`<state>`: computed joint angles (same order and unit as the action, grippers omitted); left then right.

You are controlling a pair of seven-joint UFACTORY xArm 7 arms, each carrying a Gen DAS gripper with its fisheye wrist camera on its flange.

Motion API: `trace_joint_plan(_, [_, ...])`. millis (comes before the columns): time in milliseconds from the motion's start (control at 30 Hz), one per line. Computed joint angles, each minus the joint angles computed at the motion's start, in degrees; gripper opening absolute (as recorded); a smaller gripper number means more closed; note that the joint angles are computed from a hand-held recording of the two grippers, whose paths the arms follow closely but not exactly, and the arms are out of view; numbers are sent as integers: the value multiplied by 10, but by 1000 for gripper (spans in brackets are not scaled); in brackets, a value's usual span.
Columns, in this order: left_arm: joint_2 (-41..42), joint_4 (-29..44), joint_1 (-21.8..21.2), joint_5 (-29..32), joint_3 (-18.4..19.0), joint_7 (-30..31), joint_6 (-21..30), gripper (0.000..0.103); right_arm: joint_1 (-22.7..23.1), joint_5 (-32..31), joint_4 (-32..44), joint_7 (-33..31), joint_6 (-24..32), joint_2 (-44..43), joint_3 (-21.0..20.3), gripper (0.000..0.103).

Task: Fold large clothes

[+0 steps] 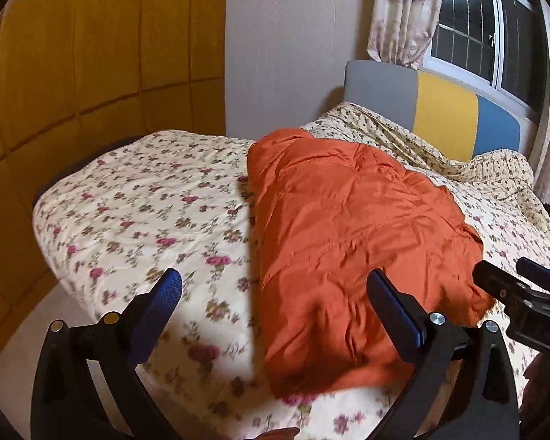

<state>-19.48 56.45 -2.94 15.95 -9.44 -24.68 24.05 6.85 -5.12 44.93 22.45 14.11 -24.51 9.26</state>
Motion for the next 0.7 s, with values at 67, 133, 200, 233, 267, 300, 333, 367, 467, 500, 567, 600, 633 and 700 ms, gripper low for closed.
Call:
trace_joint_plan(67, [-14, -9, -9, -14, 8, 14, 12, 100, -5, 0, -22, 15, -2, -31, 6, 101])
trace_joint_plan(133, [-33, -24, -14, -26, 11, 21, 20, 100, 4, 7, -36, 13, 0, -51, 0, 101])
trace_joint_plan(200, [-47, -36, -17, -36, 13, 28, 25, 100, 5, 7, -42, 10, 7, -65, 1, 101])
trace_joint_plan(233, [-54, -42, -17, -38, 12, 29, 27, 100, 3, 5, -45, 10, 8, -71, 3, 101])
trace_joint_plan(267, [-57, -45, -17, -40, 10, 31, 27, 100, 1, 3, -50, 11, 8, -79, 6, 101])
trace_joint_plan(300, [-62, -51, -17, -42, 10, 34, 26, 100, 1, 3, -52, 11, 9, -83, 6, 101])
trace_joint_plan(333, [-66, -55, -15, -41, 7, 34, 26, 100, 2, 4, -54, 10, 11, -87, 6, 101])
trace_joint_plan(367, [-69, -59, -14, -41, 7, 36, 24, 100, 3, 6, -56, 9, 11, -90, 5, 101])
trace_joint_plan(467, [-74, -62, -14, -48, 7, 40, 23, 100, 3, 8, -62, 9, 11, -97, 4, 101])
trace_joint_plan(500, [-74, -62, -14, -51, 6, 41, 22, 100, 2, 9, -64, 9, 11, -99, 4, 101])
trace_joint_plan(567, [-75, -63, -12, -51, 5, 41, 20, 100, 2, 12, -66, 9, 10, -101, 3, 101])
trace_joint_plan(600, [-76, -63, -11, -51, 3, 40, 19, 100, 3, 13, -67, 9, 11, -103, 2, 101])
trace_joint_plan(633, [-77, -64, -10, -50, 2, 40, 16, 100, 3, 14, -69, 9, 11, -104, 0, 101])
trace_joint_plan(700, [-77, -65, -10, -49, 0, 41, 16, 100, 4, 16, -70, 8, 11, -105, 0, 101])
